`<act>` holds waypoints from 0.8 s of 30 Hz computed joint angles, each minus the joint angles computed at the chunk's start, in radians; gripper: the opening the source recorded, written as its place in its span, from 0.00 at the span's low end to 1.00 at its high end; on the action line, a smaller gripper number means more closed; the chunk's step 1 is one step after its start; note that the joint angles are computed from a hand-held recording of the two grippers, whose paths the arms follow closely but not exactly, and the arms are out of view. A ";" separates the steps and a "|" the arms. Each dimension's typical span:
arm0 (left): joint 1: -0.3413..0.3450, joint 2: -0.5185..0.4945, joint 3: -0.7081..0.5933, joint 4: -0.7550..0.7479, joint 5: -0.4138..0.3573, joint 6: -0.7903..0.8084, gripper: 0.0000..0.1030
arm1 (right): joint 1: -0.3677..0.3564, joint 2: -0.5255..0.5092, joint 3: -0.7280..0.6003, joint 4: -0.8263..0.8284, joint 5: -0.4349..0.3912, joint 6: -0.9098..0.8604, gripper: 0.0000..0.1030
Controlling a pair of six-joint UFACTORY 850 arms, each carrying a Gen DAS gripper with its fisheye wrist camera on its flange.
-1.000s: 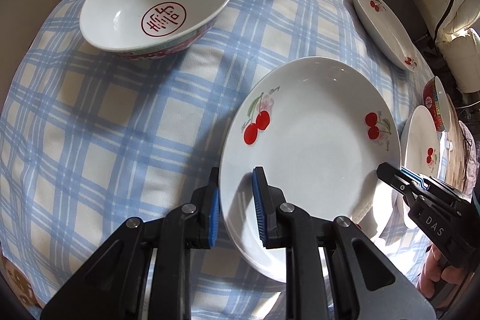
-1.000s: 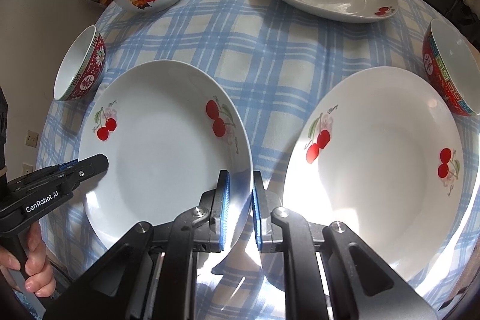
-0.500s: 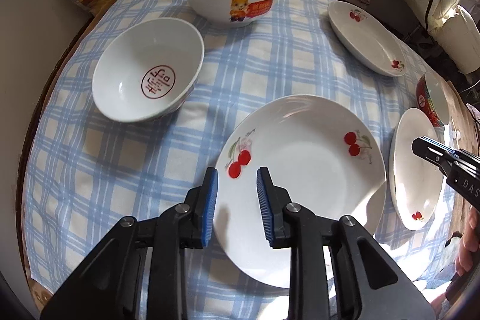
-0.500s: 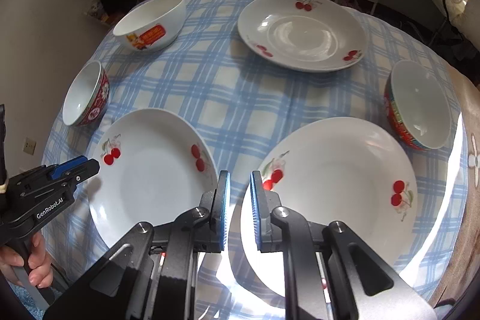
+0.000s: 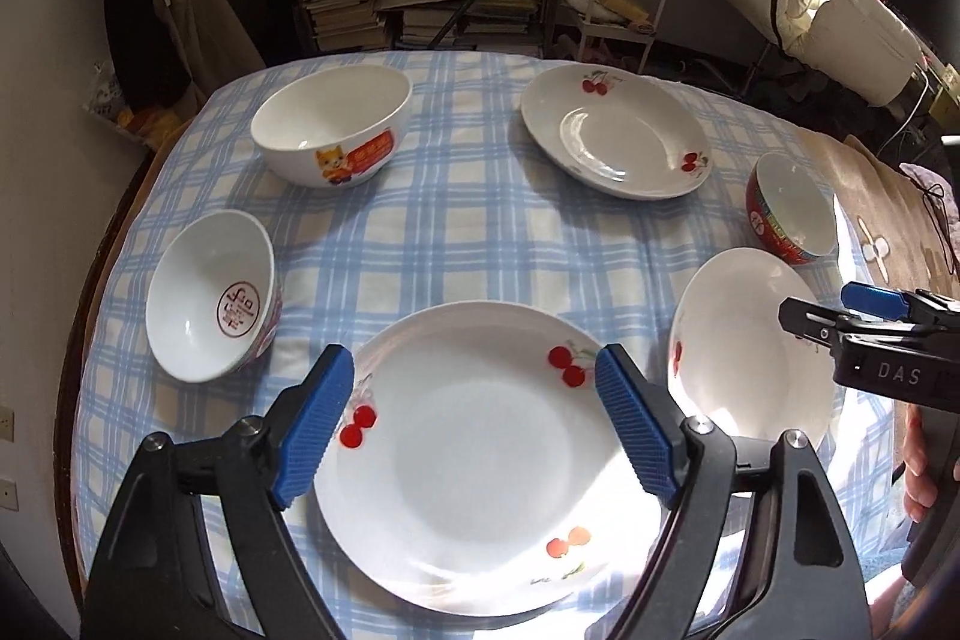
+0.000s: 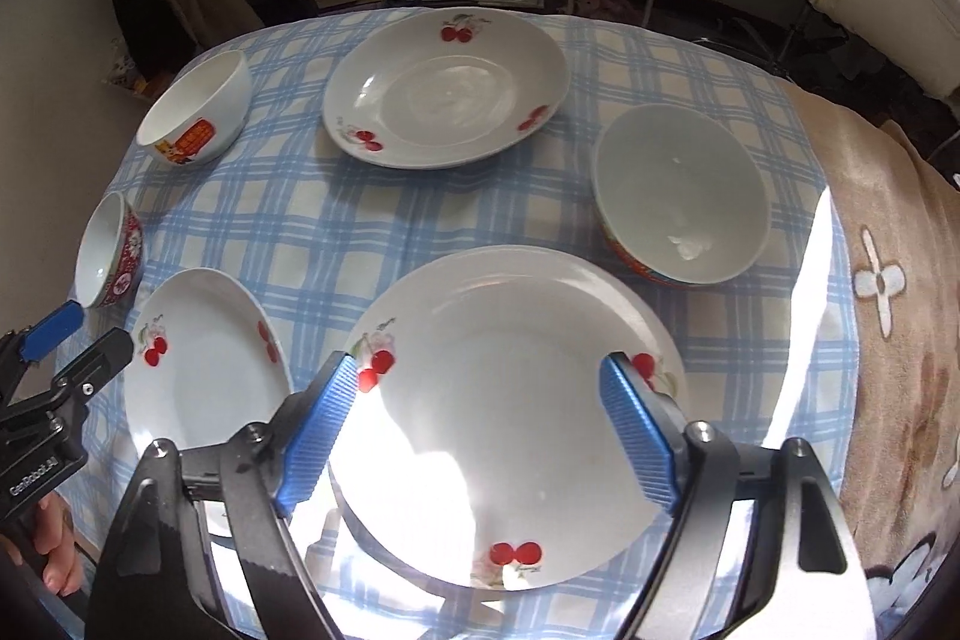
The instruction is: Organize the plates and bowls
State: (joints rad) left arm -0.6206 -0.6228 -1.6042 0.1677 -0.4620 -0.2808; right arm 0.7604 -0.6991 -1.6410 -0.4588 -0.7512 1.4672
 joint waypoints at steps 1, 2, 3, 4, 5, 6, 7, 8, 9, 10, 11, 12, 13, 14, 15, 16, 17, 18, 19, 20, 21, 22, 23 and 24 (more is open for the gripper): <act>-0.009 -0.003 -0.009 0.013 0.000 -0.004 0.84 | -0.003 0.012 0.021 -0.003 0.001 0.020 0.87; -0.018 -0.008 -0.019 0.022 0.005 -0.006 0.85 | -0.007 0.023 0.041 0.000 0.004 0.032 0.87; -0.025 -0.012 -0.028 0.028 0.007 -0.007 0.86 | -0.011 0.033 0.059 0.003 0.008 0.042 0.87; -0.034 -0.021 -0.043 0.027 0.007 0.000 0.87 | -0.014 0.045 0.080 0.005 0.013 0.053 0.87; -0.042 -0.031 -0.058 0.021 0.004 0.009 0.87 | -0.017 0.055 0.098 0.008 0.017 0.063 0.87; -0.049 -0.044 -0.077 0.011 -0.004 0.020 0.87 | -0.020 0.069 0.121 0.012 0.025 0.072 0.87; -0.056 -0.057 -0.097 0.000 -0.012 0.032 0.87 | -0.022 0.081 0.140 0.014 0.032 0.081 0.87; -0.062 -0.072 -0.118 -0.012 -0.021 0.045 0.87 | -0.025 0.095 0.163 0.015 0.042 0.088 0.87; -0.069 -0.088 -0.139 -0.021 -0.030 0.056 0.87 | -0.027 0.107 0.183 0.017 0.051 0.096 0.87; -0.075 -0.099 -0.152 -0.027 -0.037 0.065 0.87 | -0.029 0.122 0.206 0.016 0.062 0.110 0.87; -0.082 -0.113 -0.170 -0.033 -0.049 0.077 0.87 | -0.034 0.137 0.232 0.021 0.083 0.122 0.87; -0.086 -0.127 -0.184 -0.042 -0.059 0.090 0.87 | -0.040 0.153 0.260 0.032 0.110 0.127 0.87; -0.090 -0.140 -0.199 -0.053 -0.071 0.104 0.87 | -0.046 0.169 0.288 0.042 0.140 0.132 0.87; -0.093 -0.156 -0.215 -0.067 -0.085 0.117 0.87 | -0.052 0.182 0.313 0.047 0.169 0.139 0.87; -0.097 -0.171 -0.230 -0.071 -0.100 0.118 0.87 | -0.059 0.194 0.338 0.056 0.191 0.145 0.87; -0.100 -0.185 -0.245 -0.075 -0.114 0.120 0.87 | -0.063 0.200 0.353 0.062 0.202 0.150 0.85; -0.103 -0.198 -0.258 -0.075 -0.125 0.118 0.87 | -0.068 0.206 0.371 0.070 0.218 0.152 0.83; -0.106 -0.213 -0.274 -0.075 -0.139 0.118 0.87 | -0.073 0.213 0.389 0.081 0.238 0.154 0.79; -0.109 -0.228 -0.291 -0.077 -0.151 0.121 0.87 | -0.079 0.218 0.405 0.094 0.260 0.152 0.75; -0.111 -0.242 -0.307 -0.082 -0.163 0.127 0.87 | -0.084 0.219 0.415 0.111 0.280 0.140 0.73; -0.114 -0.259 -0.327 -0.084 -0.179 0.131 0.87 | -0.088 0.220 0.426 0.134 0.301 0.120 0.70; -0.116 -0.274 -0.345 -0.085 -0.195 0.134 0.87 | -0.092 0.219 0.431 0.156 0.313 0.099 0.67; -0.119 -0.290 -0.365 -0.089 -0.211 0.139 0.87 | -0.095 0.216 0.437 0.180 0.326 0.075 0.65; -0.120 -0.304 -0.380 -0.095 -0.224 0.145 0.87 | -0.099 0.213 0.440 0.207 0.338 0.049 0.62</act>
